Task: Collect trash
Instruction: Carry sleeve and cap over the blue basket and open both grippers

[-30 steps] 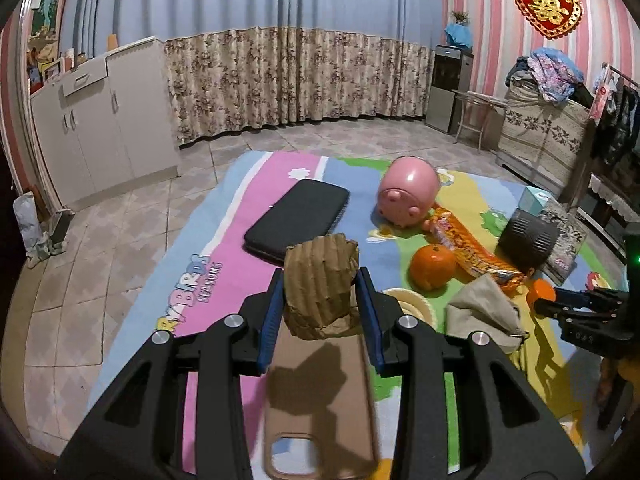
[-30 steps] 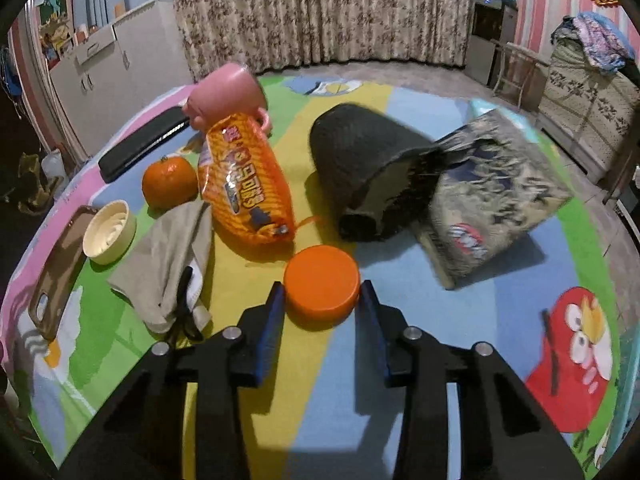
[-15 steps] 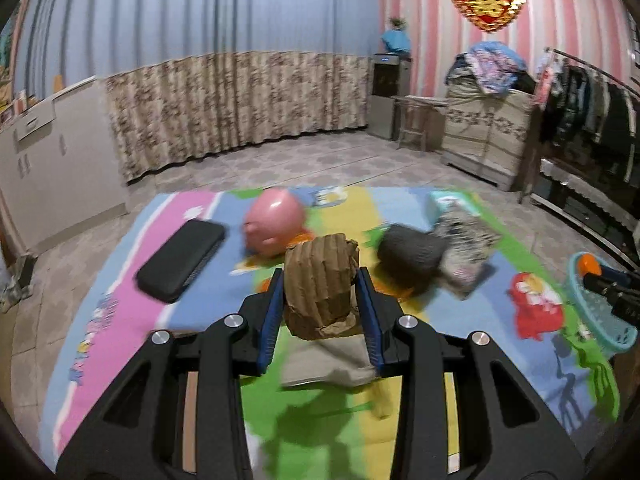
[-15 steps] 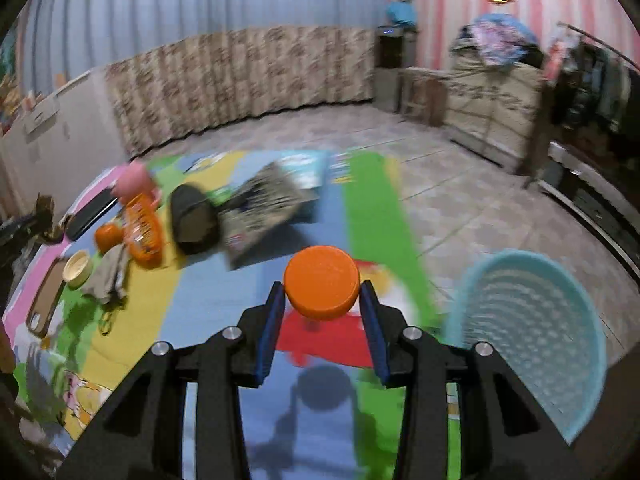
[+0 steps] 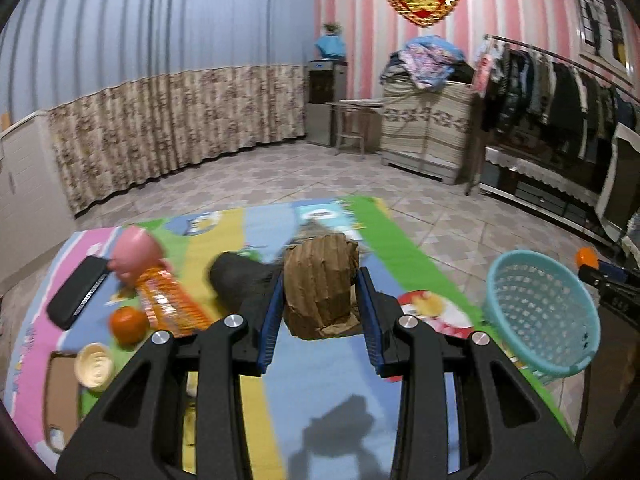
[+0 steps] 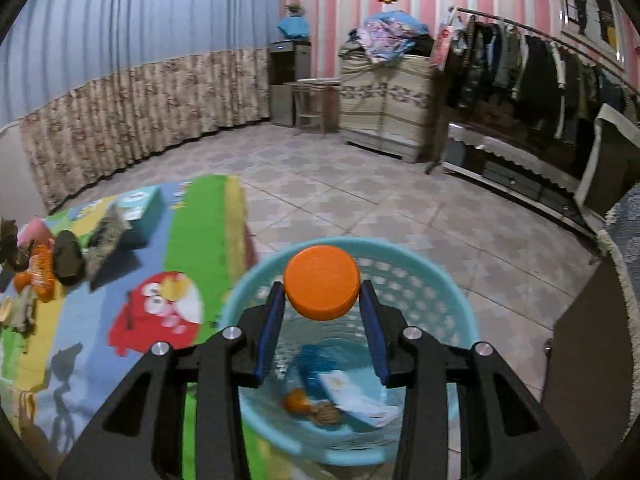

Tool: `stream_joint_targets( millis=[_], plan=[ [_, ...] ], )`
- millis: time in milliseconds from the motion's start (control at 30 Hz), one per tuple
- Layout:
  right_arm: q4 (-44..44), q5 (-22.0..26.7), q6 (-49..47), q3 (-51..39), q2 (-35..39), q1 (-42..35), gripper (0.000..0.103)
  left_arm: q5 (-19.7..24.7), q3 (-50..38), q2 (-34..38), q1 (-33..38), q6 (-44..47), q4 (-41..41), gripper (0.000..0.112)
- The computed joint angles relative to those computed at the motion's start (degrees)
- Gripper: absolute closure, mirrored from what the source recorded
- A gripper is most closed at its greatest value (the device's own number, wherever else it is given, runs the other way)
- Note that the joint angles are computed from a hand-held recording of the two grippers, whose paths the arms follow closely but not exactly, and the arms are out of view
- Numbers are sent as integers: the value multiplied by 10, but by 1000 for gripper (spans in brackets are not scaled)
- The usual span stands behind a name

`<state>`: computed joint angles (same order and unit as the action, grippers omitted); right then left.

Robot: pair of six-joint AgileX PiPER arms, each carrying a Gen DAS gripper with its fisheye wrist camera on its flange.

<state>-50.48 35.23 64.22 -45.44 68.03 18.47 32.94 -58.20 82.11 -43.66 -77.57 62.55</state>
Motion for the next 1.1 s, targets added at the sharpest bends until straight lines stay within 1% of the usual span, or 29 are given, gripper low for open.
stream_joint_targets(
  millis=[100, 167, 367, 467, 500, 567, 600, 667, 733, 867, 933, 1033, 1067, 1100],
  plan=[
    [13, -9, -32, 0, 0, -31, 64, 8, -39, 42, -38, -15, 5, 78],
    [45, -24, -71, 3, -9, -57, 64, 11, -60, 66, -59, -22, 13, 78],
    [113, -84, -148, 24, -22, -124, 64, 26, -130, 126, -99, -6, 10, 78],
    [172, -113, -212, 38, -28, -171, 64, 25, -162, 152, -111, 2, -1, 78],
    [178, -116, -220, 42, -31, -182, 64, 27, -174, 163, -117, 6, -6, 78],
    [159, -112, -207, 49, -35, -199, 64, 32, -194, 182, -129, 11, -10, 78],
    [172, -116, -219, 51, -38, -209, 64, 30, -205, 190, -131, 19, -15, 78],
    [247, -139, -287, 56, -42, -244, 64, 29, -223, 206, -137, 28, -19, 78],
    [279, -152, -315, 58, -40, -254, 64, 32, -248, 227, -146, 42, -29, 78],
    [321, -159, -355, 55, -27, -263, 64, 25, -287, 264, -159, 64, -45, 78],
    [329, -157, -359, 53, -20, -264, 64, 28, -309, 283, -162, 81, -57, 78],
    [404, -170, -436, 58, -20, -286, 64, 24, -350, 316, -159, 124, -97, 78],
    [416, -172, -450, 60, -20, -291, 64, 23, -361, 325, -157, 137, -110, 78],
    [408, -170, -441, 60, -20, -290, 64, 19, -373, 336, -155, 151, -126, 78]
  ],
)
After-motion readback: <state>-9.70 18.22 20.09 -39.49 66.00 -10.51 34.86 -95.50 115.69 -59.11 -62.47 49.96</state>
